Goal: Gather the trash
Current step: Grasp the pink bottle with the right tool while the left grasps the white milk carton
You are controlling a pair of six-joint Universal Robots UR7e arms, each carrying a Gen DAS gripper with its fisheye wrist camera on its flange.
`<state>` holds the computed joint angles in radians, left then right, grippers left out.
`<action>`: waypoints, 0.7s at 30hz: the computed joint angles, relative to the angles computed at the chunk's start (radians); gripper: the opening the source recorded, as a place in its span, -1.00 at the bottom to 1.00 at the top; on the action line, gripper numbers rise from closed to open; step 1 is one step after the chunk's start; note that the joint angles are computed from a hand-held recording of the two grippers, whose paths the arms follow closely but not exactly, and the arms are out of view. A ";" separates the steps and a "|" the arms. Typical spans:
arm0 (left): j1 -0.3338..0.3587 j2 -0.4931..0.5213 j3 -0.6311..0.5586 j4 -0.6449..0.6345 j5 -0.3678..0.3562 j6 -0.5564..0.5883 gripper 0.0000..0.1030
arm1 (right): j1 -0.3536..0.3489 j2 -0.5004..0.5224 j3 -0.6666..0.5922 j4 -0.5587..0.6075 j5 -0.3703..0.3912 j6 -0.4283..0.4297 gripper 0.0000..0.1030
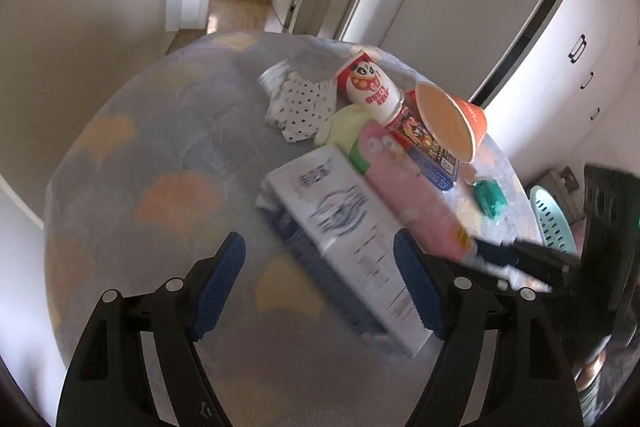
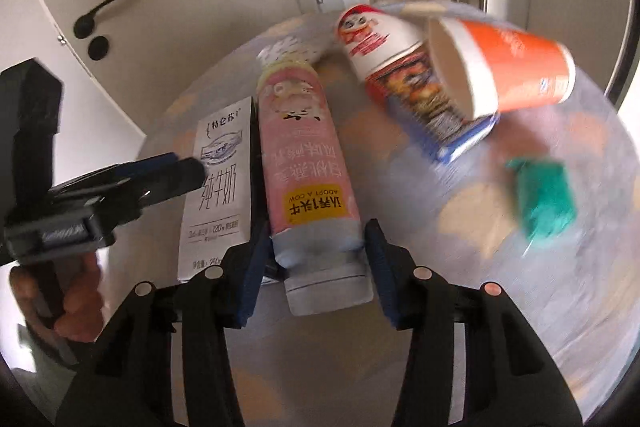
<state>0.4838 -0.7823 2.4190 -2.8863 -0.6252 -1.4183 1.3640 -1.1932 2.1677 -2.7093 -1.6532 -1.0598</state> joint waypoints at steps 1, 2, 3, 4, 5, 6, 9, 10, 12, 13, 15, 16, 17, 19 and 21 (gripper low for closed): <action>-0.002 0.002 0.002 -0.015 -0.007 0.007 0.48 | -0.006 -0.011 0.014 -0.011 0.002 0.007 -0.13; -0.001 0.008 -0.003 -0.025 -0.012 0.015 0.49 | -0.013 -0.021 0.026 -0.023 0.004 0.015 -0.13; -0.001 0.014 -0.011 -0.024 -0.016 0.018 0.51 | -0.023 -0.035 0.041 -0.042 0.007 0.033 -0.13; 0.000 0.021 -0.019 -0.020 -0.020 0.021 0.52 | -0.030 -0.049 0.054 -0.058 0.007 0.043 -0.13; 0.001 0.030 -0.032 -0.014 -0.026 0.024 0.52 | -0.032 -0.051 0.074 -0.104 0.001 0.052 -0.13; 0.002 0.038 -0.044 0.000 -0.025 0.016 0.52 | -0.039 -0.064 0.095 -0.157 -0.009 0.048 -0.13; 0.012 0.058 -0.112 0.158 -0.005 -0.086 0.56 | -0.058 -0.086 0.136 -0.284 -0.031 0.055 -0.13; 0.014 0.059 -0.128 0.205 -0.004 -0.116 0.56 | -0.069 -0.097 0.133 -0.275 -0.029 0.063 -0.13; 0.027 0.073 -0.169 0.274 -0.010 -0.182 0.56 | -0.082 -0.113 0.133 -0.265 -0.027 0.078 -0.13; 0.033 0.079 -0.186 0.300 -0.013 -0.211 0.56 | -0.091 -0.123 0.136 -0.264 -0.024 0.076 -0.13; 0.050 0.091 -0.244 0.439 -0.018 -0.299 0.56 | -0.097 -0.130 0.134 -0.262 -0.026 0.073 -0.13; 0.057 0.094 -0.257 0.477 -0.024 -0.313 0.55 | -0.101 -0.136 0.141 -0.266 -0.025 0.069 -0.13; 0.069 0.101 -0.276 0.509 -0.036 -0.320 0.53 | -0.107 -0.143 0.151 -0.273 -0.024 0.059 -0.13; 0.067 0.108 -0.283 0.531 -0.038 -0.323 0.48 | -0.113 -0.154 0.160 -0.281 -0.028 0.029 -0.12; 0.059 0.103 -0.279 0.543 -0.038 -0.312 0.35 | -0.118 -0.171 0.162 -0.261 -0.031 0.004 -0.11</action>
